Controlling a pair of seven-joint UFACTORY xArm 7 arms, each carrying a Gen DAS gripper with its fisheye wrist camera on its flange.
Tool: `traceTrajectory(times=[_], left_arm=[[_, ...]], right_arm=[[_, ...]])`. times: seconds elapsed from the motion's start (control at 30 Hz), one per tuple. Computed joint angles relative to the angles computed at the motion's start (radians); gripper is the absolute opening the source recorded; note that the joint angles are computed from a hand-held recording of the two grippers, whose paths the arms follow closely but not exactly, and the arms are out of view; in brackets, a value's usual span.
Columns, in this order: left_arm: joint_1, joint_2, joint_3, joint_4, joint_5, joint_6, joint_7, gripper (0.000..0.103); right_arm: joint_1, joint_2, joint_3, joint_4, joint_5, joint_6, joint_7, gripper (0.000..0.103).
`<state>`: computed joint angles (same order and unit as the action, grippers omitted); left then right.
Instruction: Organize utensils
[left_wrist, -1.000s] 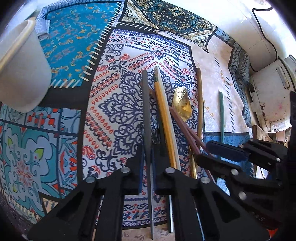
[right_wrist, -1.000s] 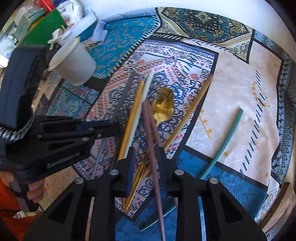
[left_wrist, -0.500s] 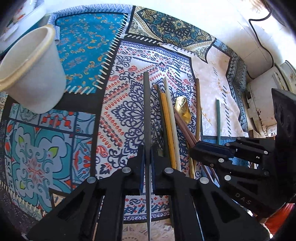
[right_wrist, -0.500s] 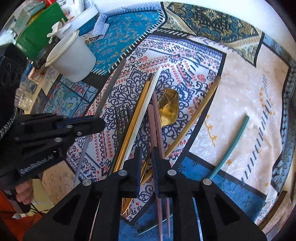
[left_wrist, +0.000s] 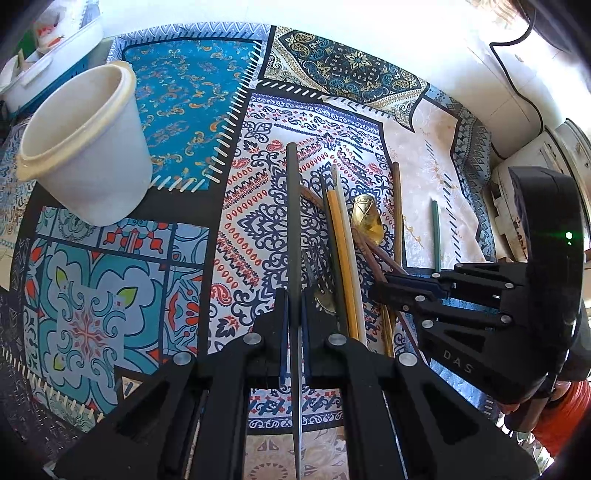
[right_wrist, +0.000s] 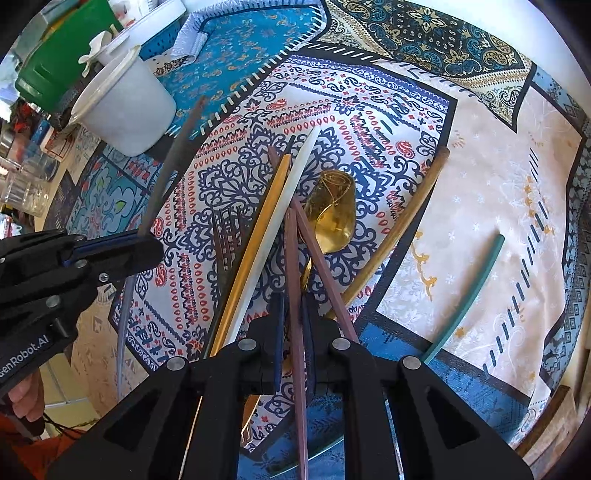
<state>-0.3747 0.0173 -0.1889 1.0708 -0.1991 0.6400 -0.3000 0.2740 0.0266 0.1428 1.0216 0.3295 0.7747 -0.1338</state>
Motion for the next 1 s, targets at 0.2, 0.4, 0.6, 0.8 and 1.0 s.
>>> traceTrajectory(times=[0.2, 0.4, 0.6, 0.8, 1.0], left_arm=[[0.002, -0.032, 0.003, -0.012, 0.03, -0.014, -0.027, 0.005], [0.007, -0.064, 0.004, -0.013, 0.075, -0.027, -0.061, 0.005], [0.015, -0.116, 0.011, -0.03, 0.084, -0.058, -0.07, 0.005], [0.024, -0.171, 0.027, -0.044, 0.059, -0.084, -0.005, 0.005], [0.026, -0.219, 0.075, -0.051, -0.04, -0.102, 0.184, 0.005]], right_arm=[[-0.011, -0.056, -0.013, -0.044, 0.029, -0.019, 0.003, 0.006], [-0.012, -0.13, -0.024, -0.093, 0.027, -0.053, 0.039, 0.006], [-0.006, -0.236, -0.027, -0.145, 0.011, -0.101, 0.108, 0.006], [-0.012, -0.333, 0.004, -0.179, -0.105, -0.174, 0.284, 0.006], [-0.045, -0.382, 0.078, -0.159, -0.28, -0.201, 0.533, 0.006]])
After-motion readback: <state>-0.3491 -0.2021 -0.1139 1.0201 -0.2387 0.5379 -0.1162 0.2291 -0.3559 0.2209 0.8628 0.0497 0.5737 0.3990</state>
